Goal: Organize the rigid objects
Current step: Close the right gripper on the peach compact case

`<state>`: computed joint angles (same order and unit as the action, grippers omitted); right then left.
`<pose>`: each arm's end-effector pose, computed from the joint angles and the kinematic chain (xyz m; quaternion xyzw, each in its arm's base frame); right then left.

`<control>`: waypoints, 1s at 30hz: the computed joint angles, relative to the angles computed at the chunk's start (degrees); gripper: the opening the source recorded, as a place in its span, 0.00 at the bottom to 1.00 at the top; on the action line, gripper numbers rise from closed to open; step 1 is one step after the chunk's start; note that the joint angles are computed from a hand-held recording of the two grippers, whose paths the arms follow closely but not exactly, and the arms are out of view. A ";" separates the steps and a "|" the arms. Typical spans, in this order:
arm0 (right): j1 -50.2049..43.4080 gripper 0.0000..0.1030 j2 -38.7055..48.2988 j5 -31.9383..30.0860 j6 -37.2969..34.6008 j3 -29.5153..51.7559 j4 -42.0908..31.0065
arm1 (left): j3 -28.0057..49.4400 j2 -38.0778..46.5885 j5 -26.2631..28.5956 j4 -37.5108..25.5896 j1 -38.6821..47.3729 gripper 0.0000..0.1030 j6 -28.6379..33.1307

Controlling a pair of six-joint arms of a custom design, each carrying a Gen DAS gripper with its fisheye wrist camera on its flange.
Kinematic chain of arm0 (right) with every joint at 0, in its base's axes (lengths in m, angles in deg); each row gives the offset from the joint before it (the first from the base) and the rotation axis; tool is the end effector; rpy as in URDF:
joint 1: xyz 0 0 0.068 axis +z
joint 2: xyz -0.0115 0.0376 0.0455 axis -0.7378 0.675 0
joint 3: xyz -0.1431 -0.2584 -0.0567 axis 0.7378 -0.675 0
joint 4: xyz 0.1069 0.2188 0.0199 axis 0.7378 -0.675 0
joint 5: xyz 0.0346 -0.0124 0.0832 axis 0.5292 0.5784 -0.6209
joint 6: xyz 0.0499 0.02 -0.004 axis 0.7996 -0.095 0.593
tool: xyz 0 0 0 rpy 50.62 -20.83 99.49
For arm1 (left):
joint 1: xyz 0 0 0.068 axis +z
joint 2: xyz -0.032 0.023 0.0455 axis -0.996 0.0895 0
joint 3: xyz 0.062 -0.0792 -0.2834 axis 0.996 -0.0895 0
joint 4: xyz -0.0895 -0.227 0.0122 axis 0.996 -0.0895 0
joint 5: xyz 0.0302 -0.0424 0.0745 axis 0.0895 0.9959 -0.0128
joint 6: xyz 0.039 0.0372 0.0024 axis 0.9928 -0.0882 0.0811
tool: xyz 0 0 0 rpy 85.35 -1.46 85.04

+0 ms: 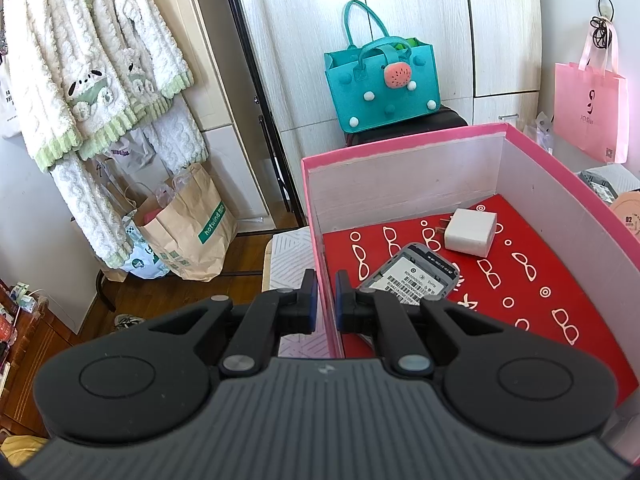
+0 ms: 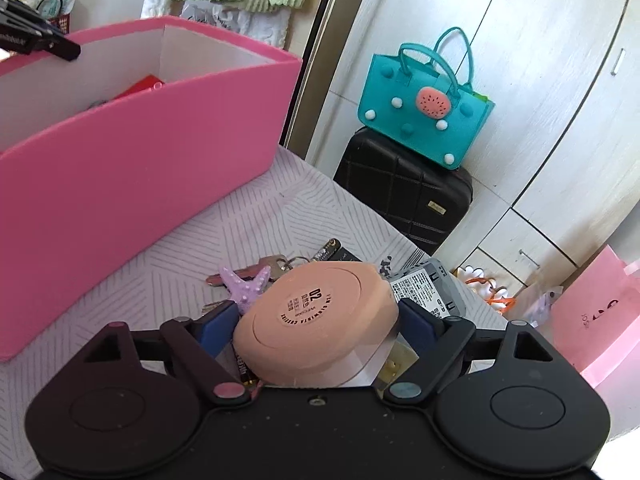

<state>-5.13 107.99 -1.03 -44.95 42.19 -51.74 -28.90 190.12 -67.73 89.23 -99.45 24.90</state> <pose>0.1705 0.1248 0.1068 -0.0151 0.9222 -0.1476 0.3573 0.3827 -0.1107 0.1526 0.3792 0.8160 -0.0932 0.4262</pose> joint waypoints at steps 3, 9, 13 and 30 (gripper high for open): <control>1.84 0.86 -2.25 1.85 2.64 0.21 -2.64 | -0.03 0.22 0.25 -0.09 0.14 0.07 -0.31; 4.98 0.86 -8.03 4.02 7.04 1.21 -9.87 | -1.31 -0.09 -1.97 1.92 -0.65 0.07 0.31; 5.52 0.86 -10.54 3.74 9.03 0.80 -10.16 | -1.61 -0.37 -1.80 2.21 -0.53 0.07 0.36; 3.20 0.86 -20.30 -3.54 15.37 0.39 -9.78 | 0.08 -0.54 -0.58 -0.64 -0.07 0.07 -0.84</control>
<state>-1.93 87.68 -4.57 -29.58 42.58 -61.53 -28.82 189.58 -68.31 88.58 -99.51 24.06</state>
